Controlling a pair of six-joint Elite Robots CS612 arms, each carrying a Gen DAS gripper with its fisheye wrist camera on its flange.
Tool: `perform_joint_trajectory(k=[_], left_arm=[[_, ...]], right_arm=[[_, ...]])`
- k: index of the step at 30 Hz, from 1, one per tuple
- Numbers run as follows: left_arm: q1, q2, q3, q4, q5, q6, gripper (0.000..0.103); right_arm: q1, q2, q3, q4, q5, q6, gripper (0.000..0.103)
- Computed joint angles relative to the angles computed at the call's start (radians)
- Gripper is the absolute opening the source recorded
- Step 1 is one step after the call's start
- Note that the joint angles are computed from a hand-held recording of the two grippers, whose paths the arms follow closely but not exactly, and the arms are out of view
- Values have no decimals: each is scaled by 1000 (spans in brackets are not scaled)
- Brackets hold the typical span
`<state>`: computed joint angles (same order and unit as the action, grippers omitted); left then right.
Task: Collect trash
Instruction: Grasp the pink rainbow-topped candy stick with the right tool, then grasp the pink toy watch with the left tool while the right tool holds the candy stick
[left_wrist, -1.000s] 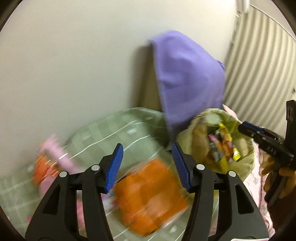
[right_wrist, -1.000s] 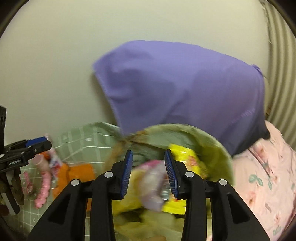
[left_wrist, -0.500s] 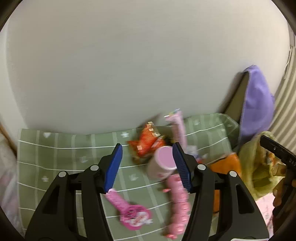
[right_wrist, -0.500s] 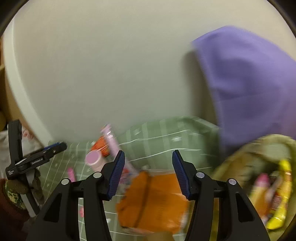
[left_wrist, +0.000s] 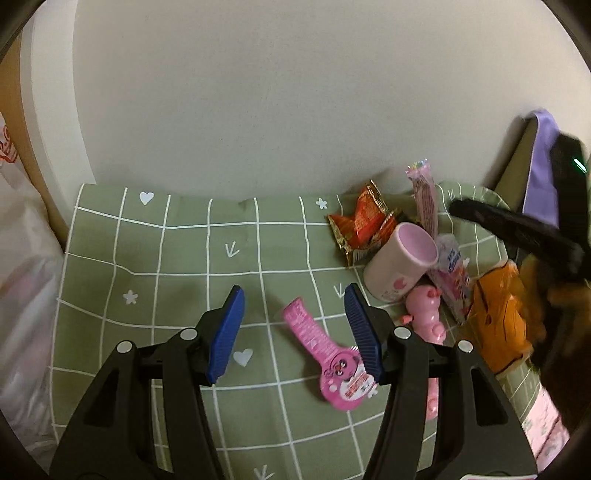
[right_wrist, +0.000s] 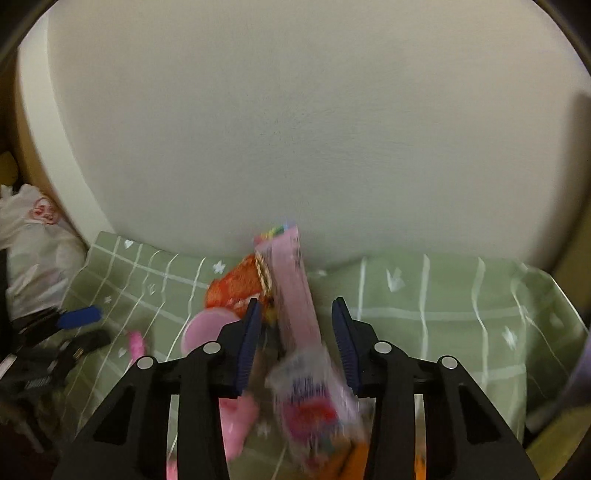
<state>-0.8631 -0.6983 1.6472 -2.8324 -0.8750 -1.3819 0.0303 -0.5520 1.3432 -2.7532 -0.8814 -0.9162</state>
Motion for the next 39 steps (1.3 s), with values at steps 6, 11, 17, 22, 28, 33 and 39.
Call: perform_joint_trajectory(k=[6, 11, 17, 22, 28, 33, 39], left_arm=[[4, 12, -1, -29, -31, 28, 54], [15, 26, 0, -85, -94, 18, 53], [30, 54, -37, -104, -177, 39, 54], [38, 59, -49, -84, -202, -12, 54], [34, 57, -61, -30, -203, -70, 53], [31, 68, -110, 34, -201, 4, 54], [28, 72, -153, 185, -204, 72, 54]], right_arm=[[32, 35, -72, 80, -18, -36, 22], [27, 16, -41, 22, -24, -32, 15], [-26, -21, 4, -76, 34, 96, 15], [-72, -44, 39, -180, 71, 201, 15], [-120, -69, 60, -287, 85, 269, 15], [-132, -78, 55, -250, 66, 255, 15], [-132, -79, 43, -195, 44, 243, 15]])
